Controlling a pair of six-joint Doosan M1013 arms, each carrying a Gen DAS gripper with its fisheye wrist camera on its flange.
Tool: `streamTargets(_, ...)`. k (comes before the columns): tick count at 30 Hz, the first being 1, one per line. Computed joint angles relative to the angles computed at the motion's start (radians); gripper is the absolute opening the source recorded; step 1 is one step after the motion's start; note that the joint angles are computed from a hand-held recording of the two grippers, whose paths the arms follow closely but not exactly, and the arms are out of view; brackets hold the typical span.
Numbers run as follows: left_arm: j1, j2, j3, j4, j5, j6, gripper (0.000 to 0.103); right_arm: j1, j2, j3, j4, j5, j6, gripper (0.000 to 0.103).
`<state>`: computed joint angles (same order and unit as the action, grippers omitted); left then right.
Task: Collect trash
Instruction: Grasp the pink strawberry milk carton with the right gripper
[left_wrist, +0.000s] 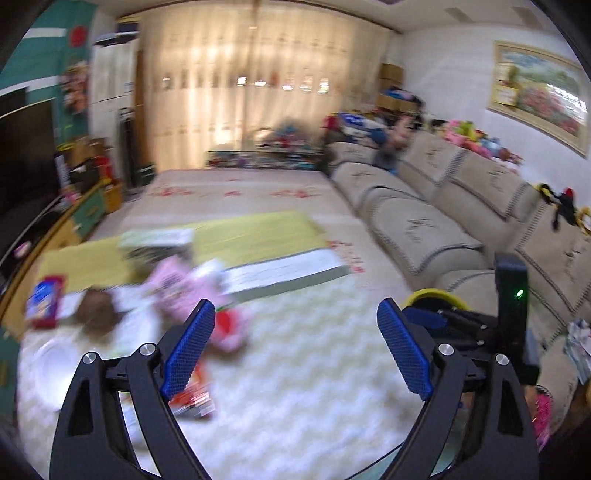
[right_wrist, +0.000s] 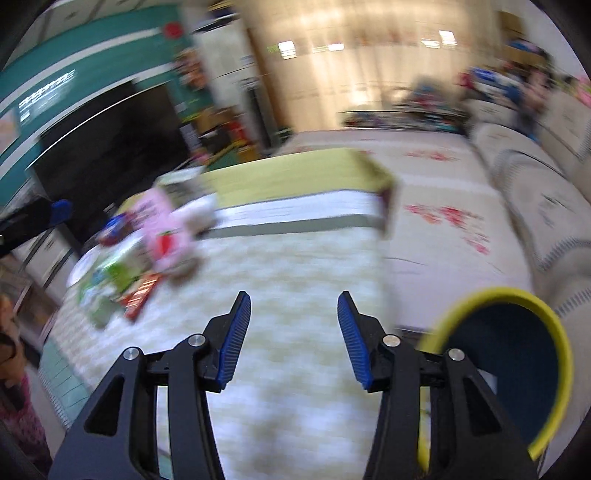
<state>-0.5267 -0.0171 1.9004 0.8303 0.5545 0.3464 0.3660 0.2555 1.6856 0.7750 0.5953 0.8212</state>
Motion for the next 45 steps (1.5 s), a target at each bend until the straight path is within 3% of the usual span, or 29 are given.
streamTargets(4, 0.041, -0.091, 0.095, -0.003, 0.012, -0.059, 0.088, 0.083, 0.016, -0.042, -0.055, -0.005, -0.06, 0.055)
streamTargets(10, 0.109, -0.176, 0.183, -0.037, -0.023, -0.028, 0.089, 0.155, 0.063, -0.121, -0.115, -0.014, -0.108, 0.07)
streamTargets(22, 0.206, -0.202, 0.241, -0.15, -0.146, 0.052, 0.089, 0.23, 0.205, -0.303, -0.37, 0.072, 0.03, 0.073)
streamTargets(26, 0.229, -0.195, 0.251, -0.192, -0.174, 0.079, 0.089, 0.242, 0.232, -0.329, -0.428, 0.098, 0.078, 0.073)
streamTargets(29, 0.234, -0.19, 0.253, -0.212, -0.184, 0.098, 0.089, 0.246, 0.247, -0.346, -0.461, 0.13, 0.115, 0.052)
streamTargets(35, 0.225, -0.183, 0.255, -0.207, -0.181, 0.085, 0.089, 0.227, 0.229, -0.327, -0.405, 0.152, 0.131, 0.049)
streamTargets(45, 0.176, -0.187, 0.26, -0.155, -0.16, 0.038, 0.089, 0.173, 0.101, -0.171, -0.217, 0.093, 0.084, 0.049)
